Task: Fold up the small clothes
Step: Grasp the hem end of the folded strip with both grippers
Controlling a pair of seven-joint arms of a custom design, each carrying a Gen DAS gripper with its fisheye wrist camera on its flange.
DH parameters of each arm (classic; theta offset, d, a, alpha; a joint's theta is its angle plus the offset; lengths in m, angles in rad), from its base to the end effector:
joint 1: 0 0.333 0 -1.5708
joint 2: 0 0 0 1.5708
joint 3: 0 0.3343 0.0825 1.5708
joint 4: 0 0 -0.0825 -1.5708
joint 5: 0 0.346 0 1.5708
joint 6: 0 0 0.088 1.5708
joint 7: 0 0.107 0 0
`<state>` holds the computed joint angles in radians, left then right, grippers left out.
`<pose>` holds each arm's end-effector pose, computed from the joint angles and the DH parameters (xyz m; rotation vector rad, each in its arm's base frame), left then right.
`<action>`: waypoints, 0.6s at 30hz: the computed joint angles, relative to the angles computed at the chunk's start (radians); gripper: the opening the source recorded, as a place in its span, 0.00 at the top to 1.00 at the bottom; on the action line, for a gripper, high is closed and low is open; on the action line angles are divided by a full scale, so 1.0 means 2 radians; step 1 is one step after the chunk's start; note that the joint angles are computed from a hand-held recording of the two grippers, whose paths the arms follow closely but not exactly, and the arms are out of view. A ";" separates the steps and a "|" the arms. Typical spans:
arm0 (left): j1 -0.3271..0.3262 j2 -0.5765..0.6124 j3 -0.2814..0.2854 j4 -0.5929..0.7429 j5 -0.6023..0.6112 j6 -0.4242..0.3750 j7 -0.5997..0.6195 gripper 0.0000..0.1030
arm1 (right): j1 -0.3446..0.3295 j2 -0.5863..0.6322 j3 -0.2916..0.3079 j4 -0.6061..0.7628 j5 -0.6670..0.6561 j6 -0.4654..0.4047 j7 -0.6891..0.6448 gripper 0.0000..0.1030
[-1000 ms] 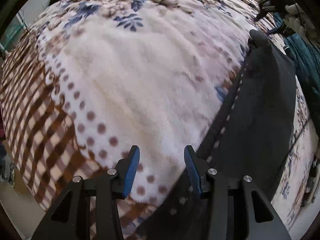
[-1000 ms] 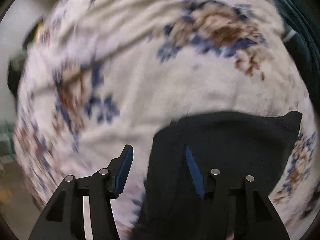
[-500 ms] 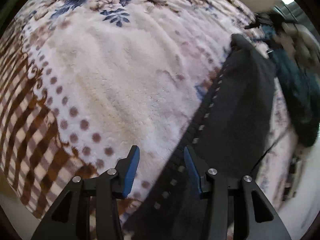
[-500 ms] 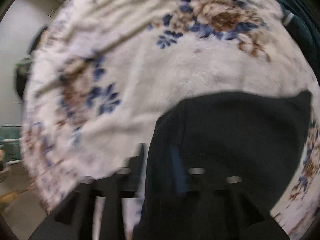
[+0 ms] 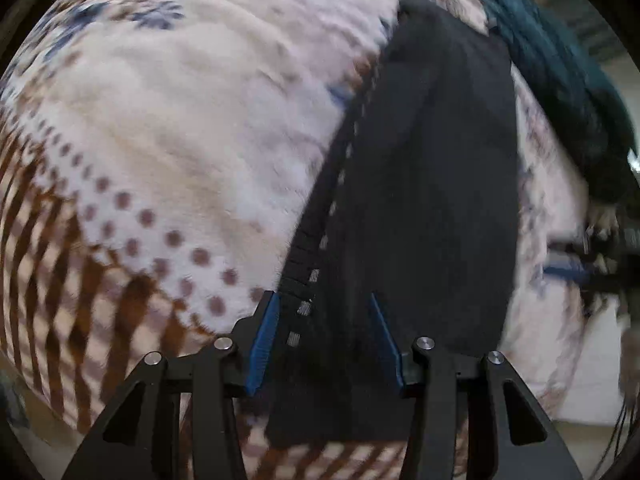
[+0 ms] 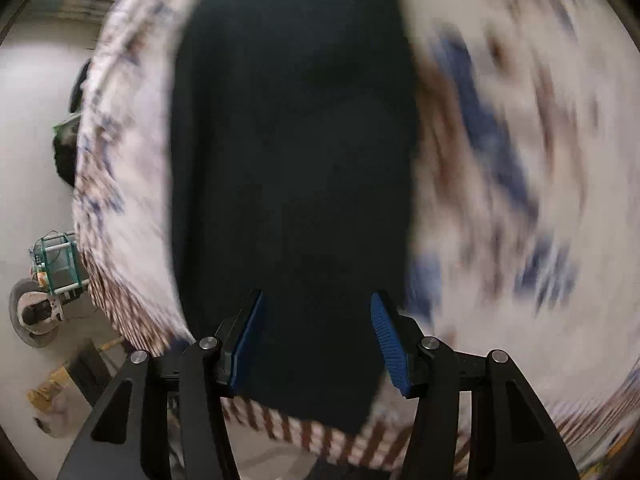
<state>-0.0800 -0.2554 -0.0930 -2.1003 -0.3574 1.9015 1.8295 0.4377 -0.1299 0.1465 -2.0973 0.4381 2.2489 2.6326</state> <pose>0.4345 -0.1059 0.5645 1.7198 -2.3864 0.4038 0.4129 0.2913 0.5408 -1.1871 2.5694 0.5298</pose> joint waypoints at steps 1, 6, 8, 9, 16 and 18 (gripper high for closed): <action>-0.003 -0.001 -0.005 -0.007 0.006 0.012 0.003 0.67 | 0.006 -0.012 0.006 -0.027 0.015 0.019 0.005 0.45; -0.011 -0.021 -0.006 -0.013 0.006 0.037 0.003 0.96 | 0.053 -0.048 0.038 -0.137 0.095 0.145 0.047 0.45; -0.013 -0.032 -0.002 -0.010 0.006 0.035 0.013 0.96 | 0.063 -0.054 0.048 -0.153 0.083 0.176 0.076 0.45; -0.014 -0.035 0.000 -0.006 0.005 0.031 0.015 0.96 | 0.070 -0.057 0.049 -0.160 0.082 0.184 0.084 0.45; -0.004 0.018 0.009 0.045 -0.004 0.010 0.016 0.95 | 0.093 -0.054 0.057 -0.171 0.051 0.220 0.151 0.45; 0.001 0.031 0.006 0.045 0.006 0.005 0.022 0.95 | 0.096 -0.050 0.061 -0.168 0.038 0.225 0.178 0.45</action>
